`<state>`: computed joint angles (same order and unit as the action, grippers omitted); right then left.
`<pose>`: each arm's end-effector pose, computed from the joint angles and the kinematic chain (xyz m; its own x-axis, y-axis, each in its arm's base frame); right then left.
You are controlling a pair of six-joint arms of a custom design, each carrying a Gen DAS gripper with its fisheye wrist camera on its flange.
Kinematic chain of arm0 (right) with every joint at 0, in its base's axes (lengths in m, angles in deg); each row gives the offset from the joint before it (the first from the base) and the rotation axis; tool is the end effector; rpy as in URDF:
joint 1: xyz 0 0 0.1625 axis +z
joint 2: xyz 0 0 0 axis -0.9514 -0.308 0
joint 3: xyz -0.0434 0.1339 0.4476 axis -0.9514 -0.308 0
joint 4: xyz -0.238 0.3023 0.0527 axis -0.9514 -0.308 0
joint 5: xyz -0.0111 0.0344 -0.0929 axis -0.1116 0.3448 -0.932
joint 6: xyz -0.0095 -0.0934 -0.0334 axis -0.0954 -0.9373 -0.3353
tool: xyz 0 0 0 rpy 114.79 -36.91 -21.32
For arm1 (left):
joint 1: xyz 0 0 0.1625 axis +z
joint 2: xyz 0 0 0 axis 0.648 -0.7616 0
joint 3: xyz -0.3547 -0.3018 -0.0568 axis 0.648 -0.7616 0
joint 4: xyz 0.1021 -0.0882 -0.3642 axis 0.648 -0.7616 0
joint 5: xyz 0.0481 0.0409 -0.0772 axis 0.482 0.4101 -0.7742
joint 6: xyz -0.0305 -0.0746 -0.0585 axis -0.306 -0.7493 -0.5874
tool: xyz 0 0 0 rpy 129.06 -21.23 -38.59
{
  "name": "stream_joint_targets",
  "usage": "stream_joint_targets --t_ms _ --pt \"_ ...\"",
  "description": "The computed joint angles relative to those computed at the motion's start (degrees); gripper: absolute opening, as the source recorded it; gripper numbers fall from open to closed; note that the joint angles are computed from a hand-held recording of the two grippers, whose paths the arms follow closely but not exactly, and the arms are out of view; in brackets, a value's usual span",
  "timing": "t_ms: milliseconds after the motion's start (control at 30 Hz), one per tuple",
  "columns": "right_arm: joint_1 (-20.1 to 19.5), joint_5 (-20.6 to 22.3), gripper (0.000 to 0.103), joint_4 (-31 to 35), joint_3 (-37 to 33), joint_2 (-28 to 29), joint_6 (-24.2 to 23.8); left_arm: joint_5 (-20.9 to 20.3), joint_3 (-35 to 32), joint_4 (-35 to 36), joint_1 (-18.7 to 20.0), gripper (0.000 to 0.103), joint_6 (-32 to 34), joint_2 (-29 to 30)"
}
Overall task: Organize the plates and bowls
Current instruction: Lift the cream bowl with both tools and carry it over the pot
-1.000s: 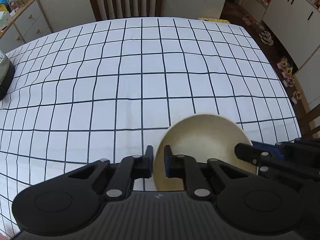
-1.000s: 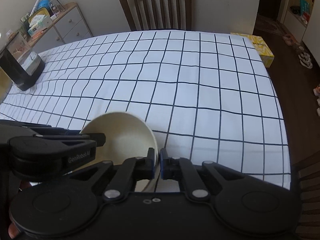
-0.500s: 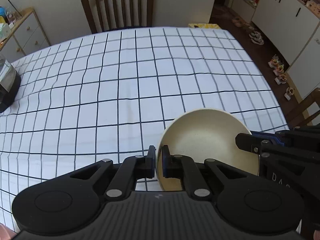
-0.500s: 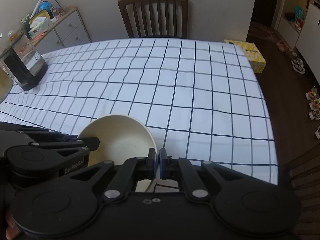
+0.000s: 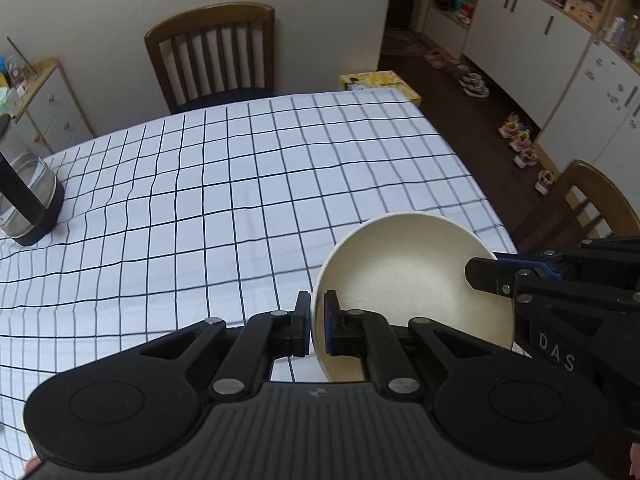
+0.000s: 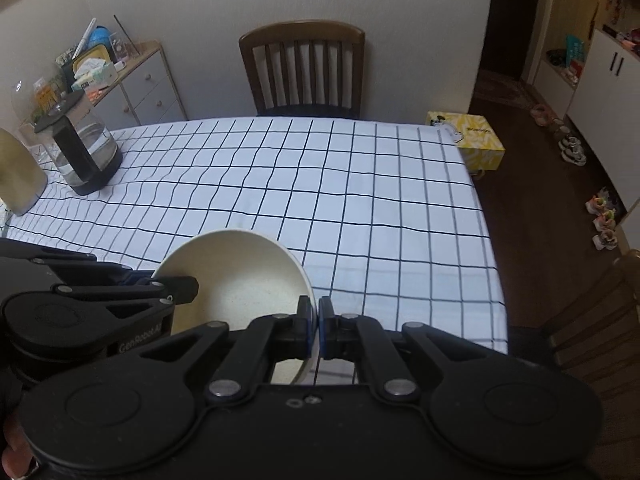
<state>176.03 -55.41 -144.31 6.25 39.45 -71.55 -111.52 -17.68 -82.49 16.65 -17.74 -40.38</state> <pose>0.2723 -0.7678 0.1745 -0.7217 -0.2798 0.6332 -0.5429 0.7962 -0.2670 -0.2631 -0.7840 0.1632 -0.7223 0.1360 -0.6781 0.4362 0.8505 -0.2941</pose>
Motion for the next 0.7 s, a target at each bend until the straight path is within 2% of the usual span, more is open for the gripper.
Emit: stream_joint_targets --t_ms 467,700 --pt "4.2 -4.13 0.004 -9.6 18.67 -9.48 5.11 -2.72 19.83 -4.93 -5.37 0.006 0.7 -11.29" --pt "4.91 -5.28 0.004 -12.59 26.97 -12.44 8.77 -3.85 27.43 -5.44 -6.61 0.006 -0.65 -14.63"
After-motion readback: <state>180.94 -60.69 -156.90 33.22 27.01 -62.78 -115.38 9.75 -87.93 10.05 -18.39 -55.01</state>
